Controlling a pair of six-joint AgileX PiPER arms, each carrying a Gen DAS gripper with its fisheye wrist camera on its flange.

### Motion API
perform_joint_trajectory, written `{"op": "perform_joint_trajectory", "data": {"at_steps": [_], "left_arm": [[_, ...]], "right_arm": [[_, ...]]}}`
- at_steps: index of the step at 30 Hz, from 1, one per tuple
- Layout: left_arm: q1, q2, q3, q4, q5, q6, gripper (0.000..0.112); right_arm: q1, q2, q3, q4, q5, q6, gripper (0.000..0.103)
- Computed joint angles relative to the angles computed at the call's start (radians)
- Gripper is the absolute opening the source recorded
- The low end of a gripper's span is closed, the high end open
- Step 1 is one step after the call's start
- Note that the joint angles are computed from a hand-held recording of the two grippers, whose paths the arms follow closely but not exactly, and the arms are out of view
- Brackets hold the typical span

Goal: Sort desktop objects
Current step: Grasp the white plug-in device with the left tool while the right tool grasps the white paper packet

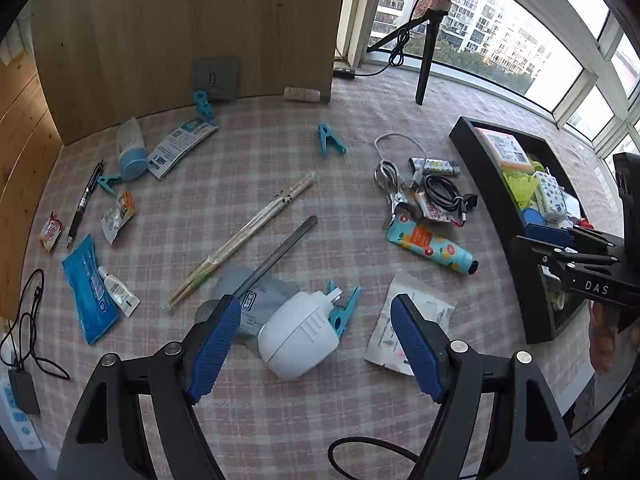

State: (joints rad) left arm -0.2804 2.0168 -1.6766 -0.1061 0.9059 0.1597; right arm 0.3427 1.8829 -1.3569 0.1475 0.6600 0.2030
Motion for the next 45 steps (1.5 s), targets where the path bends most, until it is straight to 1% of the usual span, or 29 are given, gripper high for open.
{"op": "perform_joint_trajectory", "data": {"at_steps": [1, 3, 5, 7, 9, 13, 15, 18, 20, 24, 28, 29, 30, 34, 35, 36, 37, 39, 45], "left_arm": [[0.007, -0.007, 0.032, 0.002, -0.014, 0.016, 0.076], [0.015, -0.013, 0.079, 0.007, -0.034, 0.041, 0.076], [0.016, -0.006, 0.096, 0.017, -0.042, 0.048, 0.076], [0.012, -0.003, 0.11, 0.029, -0.056, 0.057, 0.076], [0.009, 0.004, 0.112, 0.031, -0.066, 0.086, 0.076], [0.002, 0.032, 0.096, 0.039, -0.067, 0.111, 0.076], [0.005, 0.049, 0.08, 0.039, -0.065, 0.113, 0.076], [0.009, 0.07, 0.065, 0.037, -0.069, 0.126, 0.076], [0.011, 0.086, 0.048, 0.036, -0.064, 0.136, 0.076], [0.003, 0.101, 0.035, 0.046, -0.072, 0.157, 0.075], [0.007, 0.133, -0.006, 0.027, -0.048, 0.18, 0.071], [0.008, 0.14, -0.013, 0.026, -0.045, 0.182, 0.071], [0.01, 0.147, -0.02, 0.02, -0.041, 0.186, 0.067], [0.018, 0.169, -0.041, -0.009, -0.024, 0.205, 0.059], [0.018, 0.168, -0.038, -0.011, -0.029, 0.206, 0.059], [0.017, 0.165, -0.031, -0.011, -0.039, 0.21, 0.059], [0.016, 0.161, -0.022, -0.01, -0.049, 0.215, 0.059], [0.013, 0.153, -0.006, -0.007, -0.065, 0.222, 0.059], [0.012, 0.131, 0.035, 0.001, -0.105, 0.22, 0.059]], "right_arm": [[0.021, 0.022, -0.017, 0.015, 0.007, -0.024, 0.051], [0.063, 0.067, -0.054, 0.019, 0.024, -0.059, 0.062], [0.092, 0.106, -0.089, 0.025, 0.042, -0.101, 0.065], [0.11, 0.139, -0.123, 0.036, 0.06, -0.138, 0.067], [0.124, 0.171, -0.159, 0.033, 0.083, -0.166, 0.071], [0.144, 0.236, -0.242, 0.016, 0.154, -0.245, 0.072], [0.142, 0.251, -0.263, -0.023, 0.168, -0.217, 0.072], [0.101, 0.268, -0.282, 0.06, 0.186, -0.262, 0.072], [0.099, 0.286, -0.311, 0.068, 0.205, -0.273, 0.072], [0.125, 0.348, -0.404, 0.057, 0.273, -0.309, 0.072], [0.153, 0.431, -0.522, 0.012, 0.351, -0.305, 0.072], [0.156, 0.447, -0.544, 0.008, 0.363, -0.308, 0.077], [0.16, 0.453, -0.55, 0.009, 0.361, -0.318, 0.08], [0.181, 0.454, -0.545, -0.029, 0.351, -0.313, 0.08], [0.184, 0.446, -0.53, -0.033, 0.337, -0.313, 0.077], [0.188, 0.436, -0.511, -0.049, 0.319, -0.309, 0.067], [0.193, 0.422, -0.486, -0.074, 0.296, -0.297, 0.06], [0.177, 0.407, -0.463, -0.029, 0.282, -0.322, 0.043], [0.141, 0.377, -0.416, 0.049, 0.248, -0.321, 0.026]]}}
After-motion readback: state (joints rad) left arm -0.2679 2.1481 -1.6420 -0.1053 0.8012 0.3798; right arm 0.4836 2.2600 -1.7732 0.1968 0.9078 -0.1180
